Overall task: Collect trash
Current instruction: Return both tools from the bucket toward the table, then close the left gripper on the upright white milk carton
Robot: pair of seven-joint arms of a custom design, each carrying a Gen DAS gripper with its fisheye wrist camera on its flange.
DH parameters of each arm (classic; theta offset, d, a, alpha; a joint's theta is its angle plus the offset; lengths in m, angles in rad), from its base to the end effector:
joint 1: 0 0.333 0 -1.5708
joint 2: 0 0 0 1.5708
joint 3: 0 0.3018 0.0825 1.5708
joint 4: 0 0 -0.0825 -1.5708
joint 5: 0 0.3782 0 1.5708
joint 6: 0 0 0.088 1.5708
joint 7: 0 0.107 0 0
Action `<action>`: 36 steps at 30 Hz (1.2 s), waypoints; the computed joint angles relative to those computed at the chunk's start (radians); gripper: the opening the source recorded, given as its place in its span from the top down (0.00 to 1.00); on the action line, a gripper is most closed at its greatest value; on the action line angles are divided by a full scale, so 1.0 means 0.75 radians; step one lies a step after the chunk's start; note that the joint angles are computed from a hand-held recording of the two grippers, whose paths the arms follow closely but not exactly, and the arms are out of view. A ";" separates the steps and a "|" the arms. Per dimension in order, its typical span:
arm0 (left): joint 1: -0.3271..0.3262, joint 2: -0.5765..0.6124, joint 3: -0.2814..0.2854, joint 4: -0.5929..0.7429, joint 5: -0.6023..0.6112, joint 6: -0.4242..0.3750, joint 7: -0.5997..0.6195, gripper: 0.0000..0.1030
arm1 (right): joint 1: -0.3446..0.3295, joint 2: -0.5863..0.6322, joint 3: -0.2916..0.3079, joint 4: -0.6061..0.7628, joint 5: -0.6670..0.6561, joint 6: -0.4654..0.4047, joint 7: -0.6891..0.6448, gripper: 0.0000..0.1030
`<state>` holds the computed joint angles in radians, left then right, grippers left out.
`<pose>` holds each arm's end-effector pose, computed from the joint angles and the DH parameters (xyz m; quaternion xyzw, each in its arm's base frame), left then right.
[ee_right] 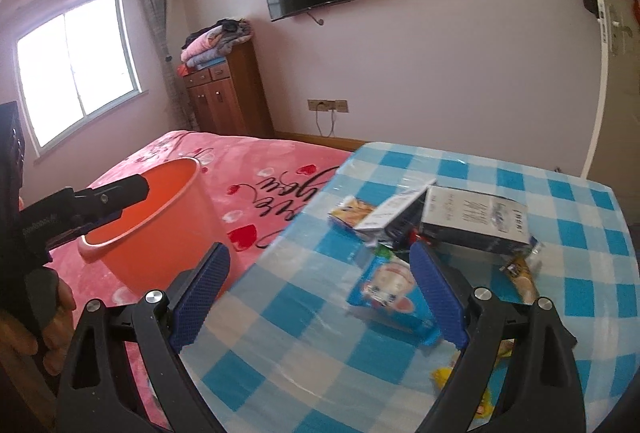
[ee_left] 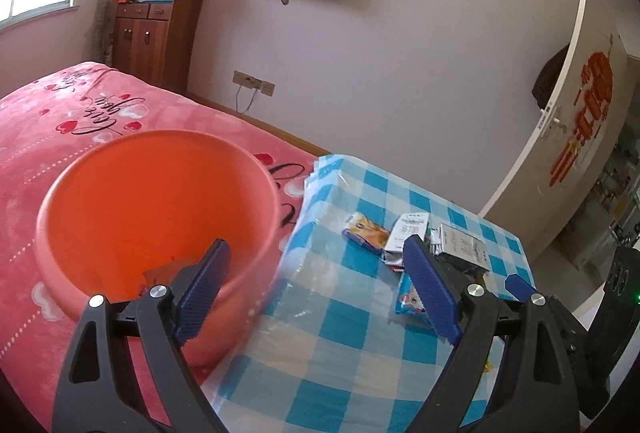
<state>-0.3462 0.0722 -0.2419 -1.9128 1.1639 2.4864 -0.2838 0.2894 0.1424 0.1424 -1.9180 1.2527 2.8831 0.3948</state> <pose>0.5075 -0.3396 0.4986 -0.7525 0.4559 -0.3710 0.2971 0.5843 0.2048 0.4714 -0.7468 0.4493 -0.1439 0.4688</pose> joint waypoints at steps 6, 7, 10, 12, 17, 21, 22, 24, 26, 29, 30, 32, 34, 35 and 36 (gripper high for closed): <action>-0.027 0.068 -0.002 0.076 -0.018 -0.012 0.054 0.14 | -0.034 -0.006 -0.019 -0.020 0.070 -0.016 -0.054 0.12; -0.033 0.082 0.000 0.091 -0.025 -0.013 0.066 0.14 | -0.038 -0.005 -0.021 -0.023 0.079 -0.018 -0.063 0.12; -0.052 0.129 0.007 0.142 -0.052 -0.014 0.111 0.14 | -0.053 -0.007 -0.033 -0.032 0.092 -0.022 -0.071 0.12; -0.066 0.165 0.015 0.179 -0.068 -0.010 0.139 0.14 | -0.064 -0.005 -0.041 -0.038 0.100 -0.023 -0.077 0.12; -0.102 0.266 0.039 0.288 -0.125 0.004 0.235 0.14 | -0.098 0.006 -0.059 -0.044 0.105 -0.034 -0.064 0.12; -0.122 0.339 0.065 0.371 -0.159 0.046 0.323 0.14 | -0.125 0.029 -0.073 -0.033 0.072 -0.046 -0.025 0.12; -0.121 0.360 0.072 0.391 -0.174 0.073 0.348 0.14 | -0.133 0.037 -0.076 -0.028 0.062 -0.049 -0.016 0.12; -0.116 0.408 0.083 0.439 -0.218 0.127 0.411 0.14 | -0.149 0.055 -0.081 -0.018 0.035 -0.054 0.010 0.12; -0.111 0.466 0.093 0.500 -0.274 0.172 0.492 0.14 | -0.166 0.076 -0.087 -0.006 -0.003 -0.062 0.048 0.12; -0.089 0.574 0.095 0.615 -0.387 0.226 0.677 0.14 | -0.191 0.103 -0.092 0.008 -0.053 -0.066 0.089 0.12; -0.084 0.611 0.093 0.657 -0.427 0.232 0.744 0.14 | -0.198 0.117 -0.097 0.015 -0.086 -0.068 0.117 0.12; -0.077 0.676 0.090 0.733 -0.502 0.231 0.857 0.14 | -0.215 0.145 -0.105 0.028 -0.142 -0.068 0.165 0.12; -0.068 0.769 0.084 0.855 -0.591 0.205 0.974 0.14 | -0.228 0.168 -0.109 0.040 -0.201 -0.073 0.219 0.12; -0.063 0.800 0.082 0.893 -0.628 0.215 1.018 0.14 | -0.235 0.181 -0.111 0.047 -0.228 -0.074 0.246 0.12; -0.047 0.849 0.064 0.953 -0.681 0.222 1.090 0.14 | -0.241 0.194 -0.113 0.052 -0.252 -0.066 0.272 0.12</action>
